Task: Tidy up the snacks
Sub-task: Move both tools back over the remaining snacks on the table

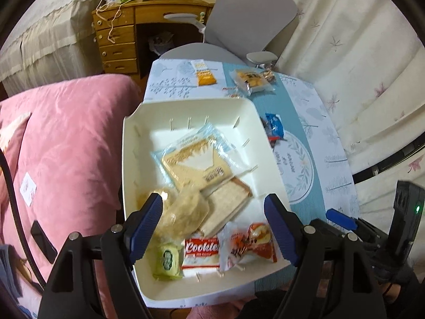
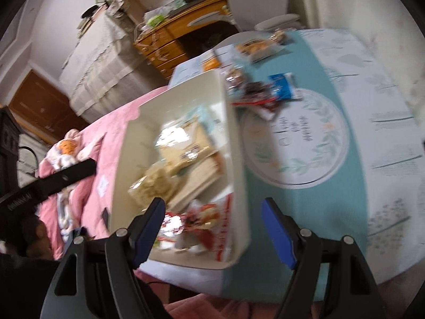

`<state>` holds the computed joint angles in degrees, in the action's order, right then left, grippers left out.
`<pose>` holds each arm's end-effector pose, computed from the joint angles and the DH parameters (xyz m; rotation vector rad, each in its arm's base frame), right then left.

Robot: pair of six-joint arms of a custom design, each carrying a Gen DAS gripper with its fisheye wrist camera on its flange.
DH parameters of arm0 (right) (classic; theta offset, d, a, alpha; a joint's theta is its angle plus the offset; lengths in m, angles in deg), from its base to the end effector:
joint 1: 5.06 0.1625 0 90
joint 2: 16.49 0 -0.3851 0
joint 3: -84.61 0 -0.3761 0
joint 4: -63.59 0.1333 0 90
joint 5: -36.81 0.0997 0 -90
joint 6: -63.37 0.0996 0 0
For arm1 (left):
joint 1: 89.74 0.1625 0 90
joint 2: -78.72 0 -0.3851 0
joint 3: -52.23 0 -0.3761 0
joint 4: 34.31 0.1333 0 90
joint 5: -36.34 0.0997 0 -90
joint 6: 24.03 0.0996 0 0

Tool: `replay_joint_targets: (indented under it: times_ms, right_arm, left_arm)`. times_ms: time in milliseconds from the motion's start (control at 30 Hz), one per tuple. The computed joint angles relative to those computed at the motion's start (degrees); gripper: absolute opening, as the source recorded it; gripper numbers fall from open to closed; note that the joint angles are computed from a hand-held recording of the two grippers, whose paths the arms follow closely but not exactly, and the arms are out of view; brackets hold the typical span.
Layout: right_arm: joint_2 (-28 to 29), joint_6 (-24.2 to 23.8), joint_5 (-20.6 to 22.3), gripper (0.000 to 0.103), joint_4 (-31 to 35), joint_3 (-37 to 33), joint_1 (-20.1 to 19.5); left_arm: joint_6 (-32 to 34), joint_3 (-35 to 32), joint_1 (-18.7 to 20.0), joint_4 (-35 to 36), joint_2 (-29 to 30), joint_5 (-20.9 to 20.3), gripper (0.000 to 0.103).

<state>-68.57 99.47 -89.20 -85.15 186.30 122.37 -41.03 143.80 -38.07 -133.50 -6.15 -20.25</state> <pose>0.4189 -0.4244 0.1161 -0.0380 -2.6485 0.6845 -0.1694 -0.5177 0.4234 0.4670 2.5721 -0.4146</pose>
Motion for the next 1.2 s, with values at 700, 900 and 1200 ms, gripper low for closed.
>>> replay_joint_targets:
  times_ms: [700, 900, 1200]
  right_arm:
    - [1.8, -14.8, -14.2, 0.075, -7.4, -4.3, -5.8]
    - [5.5, -26.3, -15.6, 0.075, -18.1, -7.4, -8.8]
    - [11.9, -33.6, -13.1, 0.075, -25.7, -11.4, -14.3]
  left_arm:
    - [-2.3, -38.5, 2.1, 15.8, 31.1, -2.0, 0.079]
    - [-2.8, -51.9, 4.9, 19.6, 42.6, -2.6, 0.079]
    - [-4.1, -76.0, 8.3, 29.9, 61.3, -2.0, 0.079]
